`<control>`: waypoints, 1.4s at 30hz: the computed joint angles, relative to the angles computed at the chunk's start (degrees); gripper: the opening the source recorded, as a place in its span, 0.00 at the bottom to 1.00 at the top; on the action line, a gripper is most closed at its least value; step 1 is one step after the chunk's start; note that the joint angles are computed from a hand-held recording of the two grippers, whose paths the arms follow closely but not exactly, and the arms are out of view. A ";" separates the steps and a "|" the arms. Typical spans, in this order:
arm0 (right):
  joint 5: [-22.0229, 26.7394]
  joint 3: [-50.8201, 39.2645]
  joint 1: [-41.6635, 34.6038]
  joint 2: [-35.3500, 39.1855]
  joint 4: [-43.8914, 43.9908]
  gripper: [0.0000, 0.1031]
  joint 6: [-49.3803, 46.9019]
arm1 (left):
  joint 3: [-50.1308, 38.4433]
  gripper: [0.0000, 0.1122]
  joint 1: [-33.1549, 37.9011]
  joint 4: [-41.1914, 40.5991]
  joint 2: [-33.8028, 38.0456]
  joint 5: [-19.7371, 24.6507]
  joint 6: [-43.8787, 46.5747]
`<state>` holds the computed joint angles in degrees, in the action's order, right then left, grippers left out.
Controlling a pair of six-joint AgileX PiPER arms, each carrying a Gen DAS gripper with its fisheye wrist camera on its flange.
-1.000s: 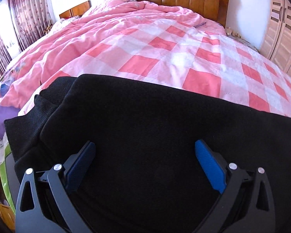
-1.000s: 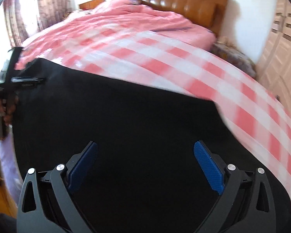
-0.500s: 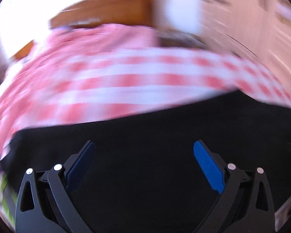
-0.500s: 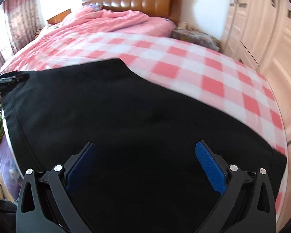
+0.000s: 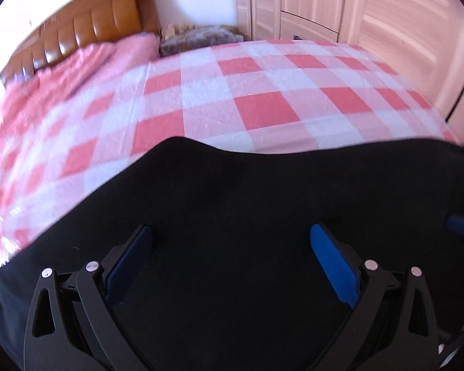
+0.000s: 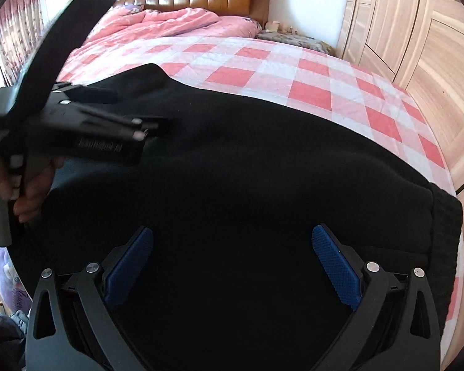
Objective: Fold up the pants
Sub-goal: 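Press and smooth the folded sweatpants with both open grippers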
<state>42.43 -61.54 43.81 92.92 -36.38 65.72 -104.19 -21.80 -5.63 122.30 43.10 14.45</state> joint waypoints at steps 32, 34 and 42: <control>10.01 16.52 21.07 -13.27 -11.93 0.96 27.34 | -6.39 0.90 -13.96 5.36 3.65 1.03 -8.93; 10.27 16.49 21.55 -13.11 -11.89 0.96 27.26 | -5.09 0.90 -13.94 4.89 3.22 -0.95 -7.48; 15.79 6.72 20.13 -12.30 -7.15 0.96 19.84 | 18.48 0.90 1.39 -11.06 -18.08 -10.40 6.99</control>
<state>58.23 -54.82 63.94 80.62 -43.53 85.56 -85.70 -20.41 -16.69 104.22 32.70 21.44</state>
